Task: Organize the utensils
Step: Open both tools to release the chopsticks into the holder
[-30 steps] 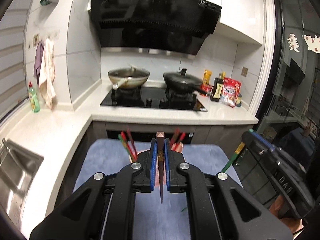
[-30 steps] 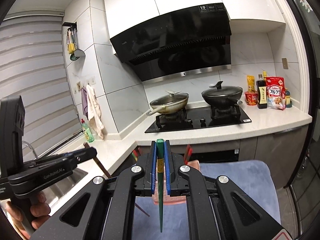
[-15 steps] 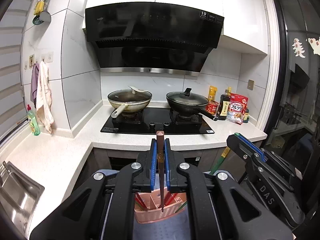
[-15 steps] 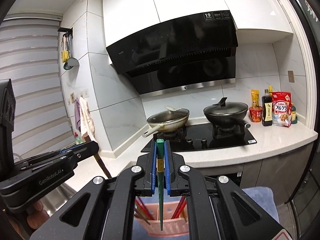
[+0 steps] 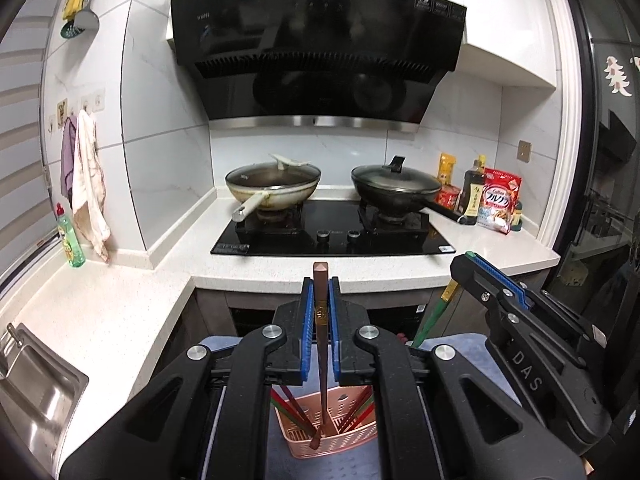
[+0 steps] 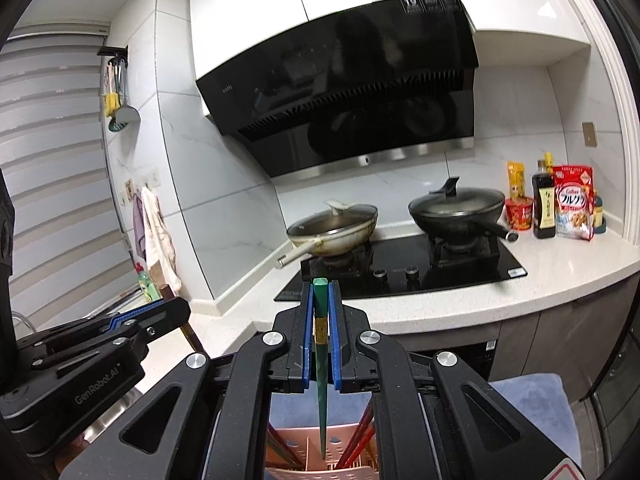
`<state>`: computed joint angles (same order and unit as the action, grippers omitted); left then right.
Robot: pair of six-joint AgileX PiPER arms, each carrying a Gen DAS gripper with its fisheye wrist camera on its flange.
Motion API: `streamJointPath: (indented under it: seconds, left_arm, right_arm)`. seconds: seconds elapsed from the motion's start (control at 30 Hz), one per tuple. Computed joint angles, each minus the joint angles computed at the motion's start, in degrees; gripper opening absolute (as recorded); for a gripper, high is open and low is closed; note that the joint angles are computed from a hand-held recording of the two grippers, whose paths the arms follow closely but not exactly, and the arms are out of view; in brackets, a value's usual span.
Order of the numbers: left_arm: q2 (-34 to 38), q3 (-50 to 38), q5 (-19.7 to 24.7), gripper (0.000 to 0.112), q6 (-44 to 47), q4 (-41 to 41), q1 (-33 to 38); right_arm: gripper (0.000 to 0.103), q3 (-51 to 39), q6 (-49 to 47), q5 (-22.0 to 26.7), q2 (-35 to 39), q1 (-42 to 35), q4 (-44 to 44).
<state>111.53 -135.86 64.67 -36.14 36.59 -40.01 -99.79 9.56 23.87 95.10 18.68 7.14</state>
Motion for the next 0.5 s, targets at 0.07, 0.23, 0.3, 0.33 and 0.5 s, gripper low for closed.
streamJointPath:
  seconds: [0.07, 0.23, 0.3, 0.33, 0.5]
  left_arm:
    - [-0.6, 2.35, -1.14, 0.007, -0.66, -0.26, 0.64]
    - [-1.27, 6.82, -3.15, 0.007, -2.24, -0.78, 1.67]
    - [-1.18, 7.44, -3.31, 0.007, -2.44, -1.1, 1.83]
    - [-1.12, 7.77, -3.37, 0.007, -2.51, -1.07, 1.88]
    - [-0.91, 8.79, -3.88, 0.007, -2.81, -1.3, 1.96]
  right_arm:
    - [0.007, 0.14, 0.52, -0.04, 0.93, 0.07, -0.3]
    - [0.007, 1.43, 0.25, -0.17, 2.65, -0.26, 1.12]
    - [0.007, 1.7, -0.03, -0.01, 3.18, -0.35, 1.89]
    - [0.007, 2.08, 0.05, -0.11, 3.24, -0.34, 1.81]
    - [0.007, 2.45, 0.31, -0.03, 3.76, 0.14, 1.22]
